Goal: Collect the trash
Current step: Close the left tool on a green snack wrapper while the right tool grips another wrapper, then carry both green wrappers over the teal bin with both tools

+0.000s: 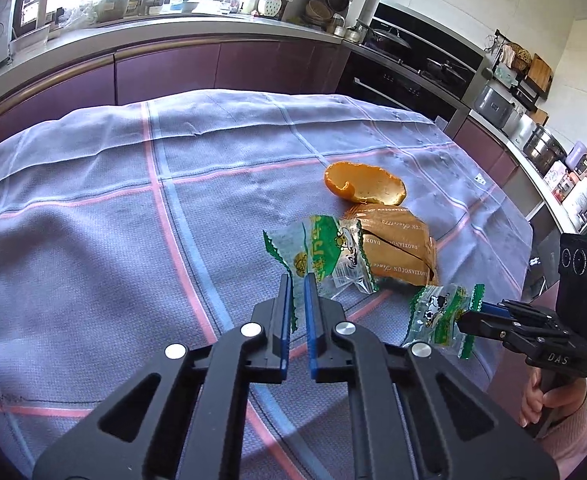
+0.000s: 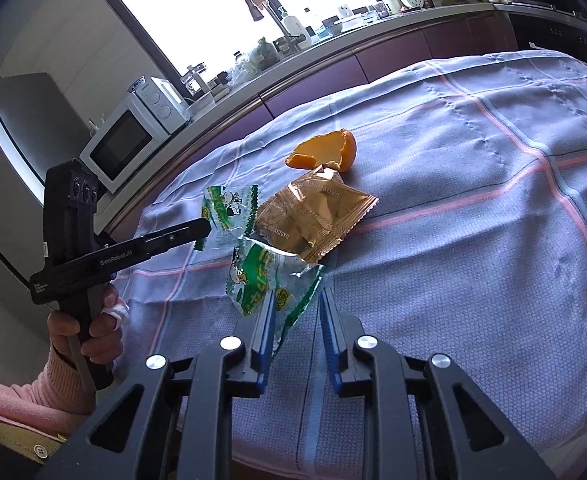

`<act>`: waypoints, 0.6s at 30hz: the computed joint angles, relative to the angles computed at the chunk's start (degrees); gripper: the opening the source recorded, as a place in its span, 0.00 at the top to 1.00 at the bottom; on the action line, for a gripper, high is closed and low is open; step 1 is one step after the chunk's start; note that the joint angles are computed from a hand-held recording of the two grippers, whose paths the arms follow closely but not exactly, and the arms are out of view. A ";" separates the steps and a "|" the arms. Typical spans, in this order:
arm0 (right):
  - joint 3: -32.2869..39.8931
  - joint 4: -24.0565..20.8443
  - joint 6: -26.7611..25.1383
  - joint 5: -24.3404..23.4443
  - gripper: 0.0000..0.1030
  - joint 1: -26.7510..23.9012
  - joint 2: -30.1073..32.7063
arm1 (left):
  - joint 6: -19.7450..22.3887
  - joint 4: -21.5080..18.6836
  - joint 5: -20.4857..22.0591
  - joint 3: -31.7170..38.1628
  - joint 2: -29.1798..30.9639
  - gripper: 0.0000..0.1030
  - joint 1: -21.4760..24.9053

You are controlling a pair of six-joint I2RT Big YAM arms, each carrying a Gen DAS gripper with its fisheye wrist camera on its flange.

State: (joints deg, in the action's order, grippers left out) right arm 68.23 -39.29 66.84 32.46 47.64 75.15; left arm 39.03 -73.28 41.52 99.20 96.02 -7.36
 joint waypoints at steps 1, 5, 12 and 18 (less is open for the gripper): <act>0.09 -0.02 -0.11 0.08 0.82 0.04 0.04 | 0.15 -0.10 0.25 0.09 -0.07 0.93 0.36; 0.14 0.74 -0.93 0.59 0.88 0.38 0.04 | 0.69 -0.61 1.67 0.47 -0.22 0.93 1.89; 1.83 2.96 -3.95 -0.23 0.90 0.02 1.33 | 1.15 -0.72 4.05 0.86 -1.05 0.93 5.22; 4.17 5.15 -7.51 -2.23 0.90 -0.75 3.59 | 1.74 -1.59 5.62 1.92 -0.94 0.93 8.62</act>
